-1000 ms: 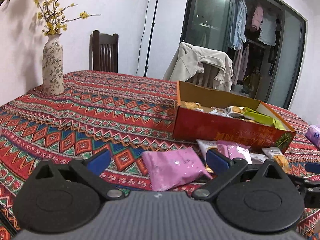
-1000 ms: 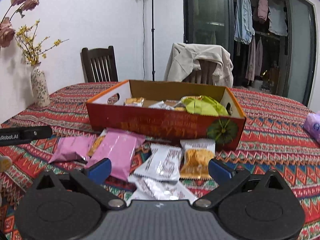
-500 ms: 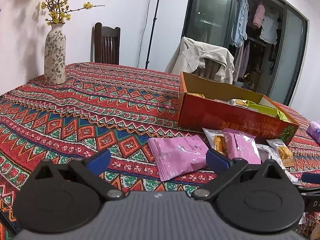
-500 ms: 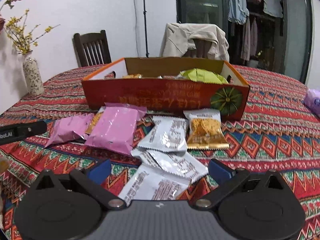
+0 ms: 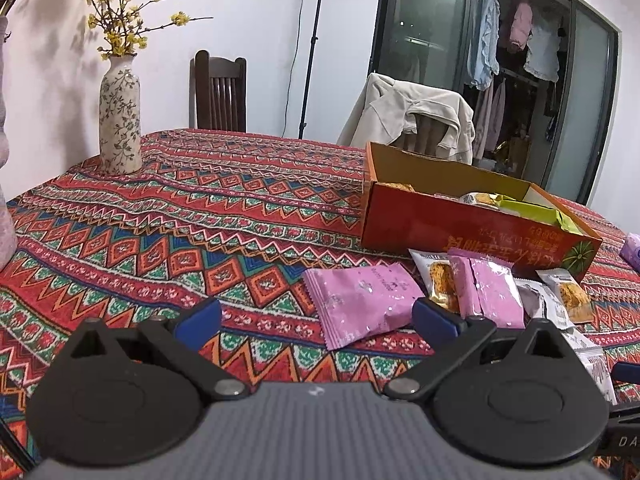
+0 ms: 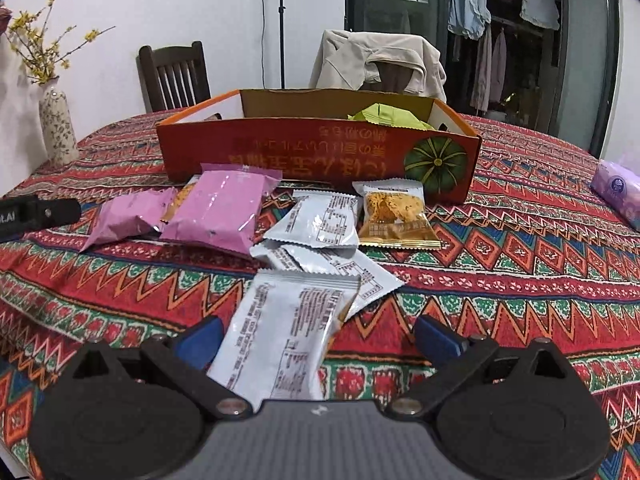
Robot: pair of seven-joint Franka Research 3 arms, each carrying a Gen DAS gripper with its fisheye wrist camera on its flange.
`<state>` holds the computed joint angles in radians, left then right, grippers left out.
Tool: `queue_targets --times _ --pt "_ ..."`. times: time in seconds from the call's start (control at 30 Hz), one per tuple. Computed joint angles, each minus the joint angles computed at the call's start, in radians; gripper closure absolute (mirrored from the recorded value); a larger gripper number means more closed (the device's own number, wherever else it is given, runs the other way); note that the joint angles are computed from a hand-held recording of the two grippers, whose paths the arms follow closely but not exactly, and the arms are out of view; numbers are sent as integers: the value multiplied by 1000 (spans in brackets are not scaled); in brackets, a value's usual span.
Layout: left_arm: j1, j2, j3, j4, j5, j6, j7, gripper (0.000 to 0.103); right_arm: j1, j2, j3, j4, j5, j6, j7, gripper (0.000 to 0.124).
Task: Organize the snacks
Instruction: 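Lower the right tool onto a white packet and grasp it, then lift the white packet with the right tool and hold it above the pile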
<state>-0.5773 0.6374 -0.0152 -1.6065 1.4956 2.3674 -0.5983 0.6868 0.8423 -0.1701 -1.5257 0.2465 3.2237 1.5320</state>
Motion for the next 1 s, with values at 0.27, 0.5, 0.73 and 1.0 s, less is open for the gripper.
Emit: queue_targets --times 0.27,0.5,0.73,1.0 --pt "-12 -34 -12 -40 18 -36 -31 0 -82 -35 108 -71 -5 94 -92 47" --pt "-10 -35 -25 -39 6 -52 -24 0 -120 -67 170 -130 33 153 -178 82" --pt "-16 -41 -28 -43 3 -70 -18 0 -203 -80 271 -168 37 237 -226 88" --pt "-11 -32 -29 -26 -14 -70 0 0 -254 -74 314 -160 25 345 -237 88"
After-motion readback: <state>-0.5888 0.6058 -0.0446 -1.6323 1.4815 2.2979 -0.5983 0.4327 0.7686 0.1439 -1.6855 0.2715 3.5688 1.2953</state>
